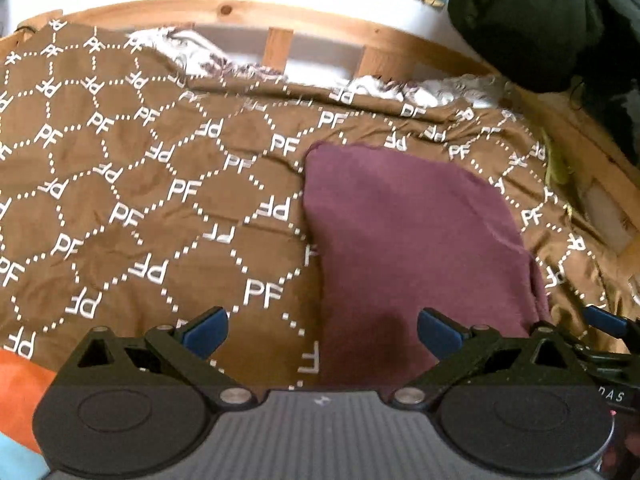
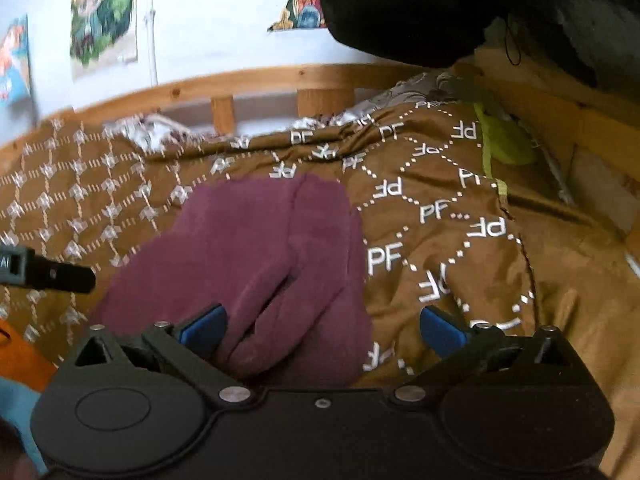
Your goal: Fold small clothes
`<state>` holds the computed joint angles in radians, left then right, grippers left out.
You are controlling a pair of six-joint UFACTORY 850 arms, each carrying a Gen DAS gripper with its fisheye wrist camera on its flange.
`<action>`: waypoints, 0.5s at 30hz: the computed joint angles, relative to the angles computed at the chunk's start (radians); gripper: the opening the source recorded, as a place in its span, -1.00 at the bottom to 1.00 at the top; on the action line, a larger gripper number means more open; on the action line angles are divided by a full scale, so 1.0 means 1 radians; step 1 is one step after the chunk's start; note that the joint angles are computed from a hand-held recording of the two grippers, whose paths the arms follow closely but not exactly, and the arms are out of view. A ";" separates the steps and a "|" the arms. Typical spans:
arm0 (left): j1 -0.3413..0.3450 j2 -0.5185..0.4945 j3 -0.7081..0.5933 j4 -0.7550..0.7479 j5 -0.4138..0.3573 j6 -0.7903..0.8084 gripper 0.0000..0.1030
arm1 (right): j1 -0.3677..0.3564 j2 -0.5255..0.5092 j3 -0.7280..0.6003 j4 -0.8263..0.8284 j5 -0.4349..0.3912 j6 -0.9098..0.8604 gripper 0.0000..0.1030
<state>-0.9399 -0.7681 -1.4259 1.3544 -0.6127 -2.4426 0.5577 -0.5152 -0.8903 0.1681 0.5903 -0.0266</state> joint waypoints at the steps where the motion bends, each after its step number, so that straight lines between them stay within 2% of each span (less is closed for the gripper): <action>1: 0.002 -0.004 -0.003 -0.015 0.005 0.015 0.99 | 0.007 -0.001 -0.001 0.042 -0.012 -0.039 0.99; 6: 0.006 -0.032 -0.040 -0.123 0.025 0.137 0.99 | 0.019 -0.016 -0.008 0.206 -0.042 -0.191 0.99; 8: 0.007 -0.039 -0.043 -0.123 0.035 0.143 0.99 | 0.027 -0.029 -0.023 0.332 -0.054 -0.330 0.99; 9: 0.007 -0.042 -0.046 -0.126 0.034 0.149 0.99 | 0.023 -0.034 -0.026 0.338 -0.061 -0.349 0.99; 13: 0.007 -0.059 -0.063 -0.154 0.030 0.193 0.99 | -0.009 -0.025 -0.015 0.179 -0.070 -0.178 0.99; 15: 0.006 -0.065 -0.066 -0.152 0.030 0.203 0.99 | -0.017 -0.016 -0.002 0.114 -0.043 -0.115 0.99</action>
<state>-0.9338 -0.8330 -1.4920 1.2021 -0.5824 -2.2401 0.5405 -0.5314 -0.8928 0.2821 0.5471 -0.1416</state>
